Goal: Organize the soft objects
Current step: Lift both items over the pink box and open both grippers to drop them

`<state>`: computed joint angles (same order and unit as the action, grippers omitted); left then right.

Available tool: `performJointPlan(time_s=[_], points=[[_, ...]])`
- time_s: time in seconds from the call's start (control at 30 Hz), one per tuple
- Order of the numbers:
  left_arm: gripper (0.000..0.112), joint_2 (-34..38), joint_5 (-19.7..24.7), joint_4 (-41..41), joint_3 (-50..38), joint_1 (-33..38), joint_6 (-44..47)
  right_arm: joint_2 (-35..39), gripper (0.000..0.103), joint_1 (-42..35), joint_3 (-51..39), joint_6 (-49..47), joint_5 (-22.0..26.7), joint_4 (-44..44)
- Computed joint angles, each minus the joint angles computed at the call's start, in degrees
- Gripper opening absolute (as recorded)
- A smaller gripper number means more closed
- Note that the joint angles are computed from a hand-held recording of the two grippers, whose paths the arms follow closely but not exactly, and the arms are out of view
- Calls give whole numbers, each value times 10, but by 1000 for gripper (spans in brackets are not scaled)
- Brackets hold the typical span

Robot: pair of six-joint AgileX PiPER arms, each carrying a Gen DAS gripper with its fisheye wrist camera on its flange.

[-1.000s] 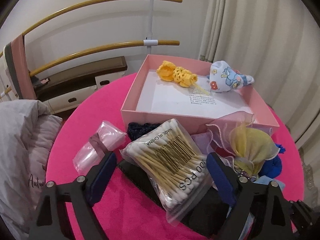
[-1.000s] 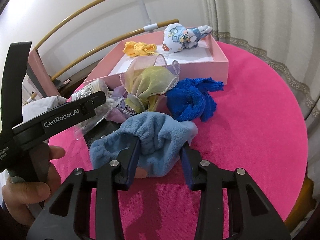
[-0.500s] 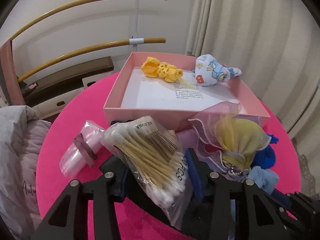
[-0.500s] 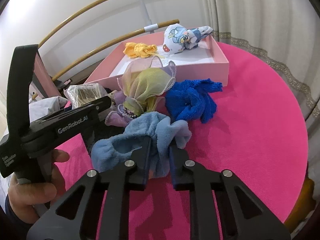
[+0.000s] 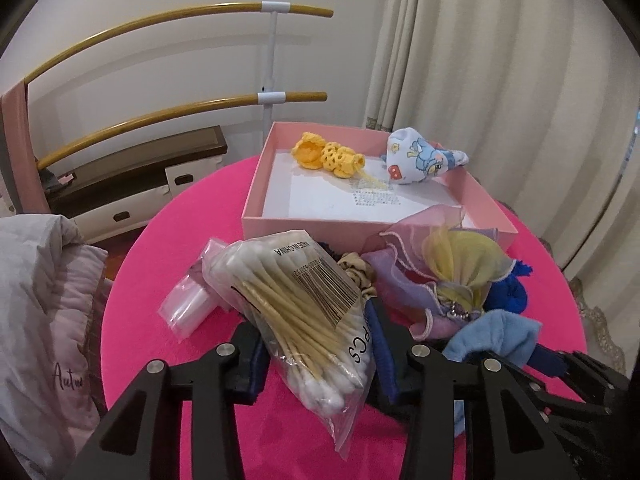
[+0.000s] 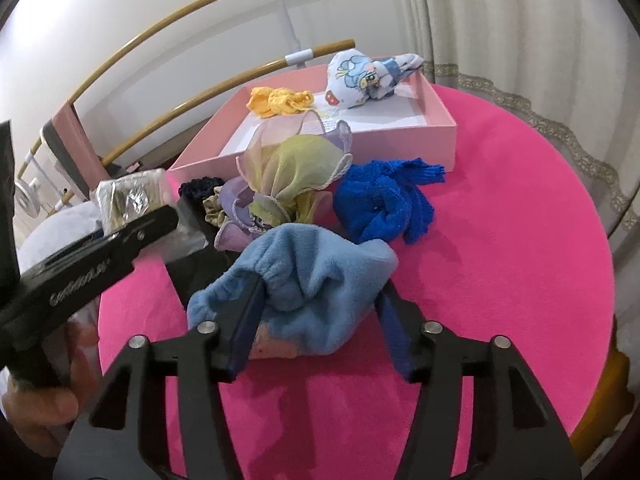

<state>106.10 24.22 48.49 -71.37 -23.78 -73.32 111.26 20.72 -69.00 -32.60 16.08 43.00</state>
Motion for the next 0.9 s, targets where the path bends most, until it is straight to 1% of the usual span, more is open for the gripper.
performJointPlan(time_s=[0.03, 0.07, 0.1, 0.17, 0.2, 0.27, 0.37, 0.6, 0.77, 0.87, 0.9], points=[[41, -2, 2, -7, 2, -1, 6, 7, 35, -1, -6, -6, 4, 7], [41, -5, 3, -8, 5, -2, 6, 10, 24, 0, -9, -4, 5, 5], [41, -9, 5, -7, 9, -3, 4, 9, 18, 3, -6, -3, 1, 1], [41, -15, 8, -5, 13, -5, 5, -4, 12, 6, 10, -13, -11, 7], [41, -17, 10, -3, 14, -6, 5, -10, 11, 5, 17, -33, -13, 27], [41, -22, 11, -2, 17, -8, 5, -25, 11, 3, 32, -46, -19, 42], [40, -34, 14, 2, 25, -13, 2, -48, 10, 2, 49, -38, -29, 34], [40, -68, 26, 6, 38, -25, 1, -108, 10, 1, 68, 31, -38, -41], [40, -90, 51, 2, 28, -37, 13, -128, 11, 1, 49, 78, -30, -100], [40, -98, 69, -5, 8, -40, 36, -126, 11, -1, 15, 116, -15, -150], [40, -98, 77, -10, -3, -40, 47, -123, 11, -3, 4, 117, -12, -152]])
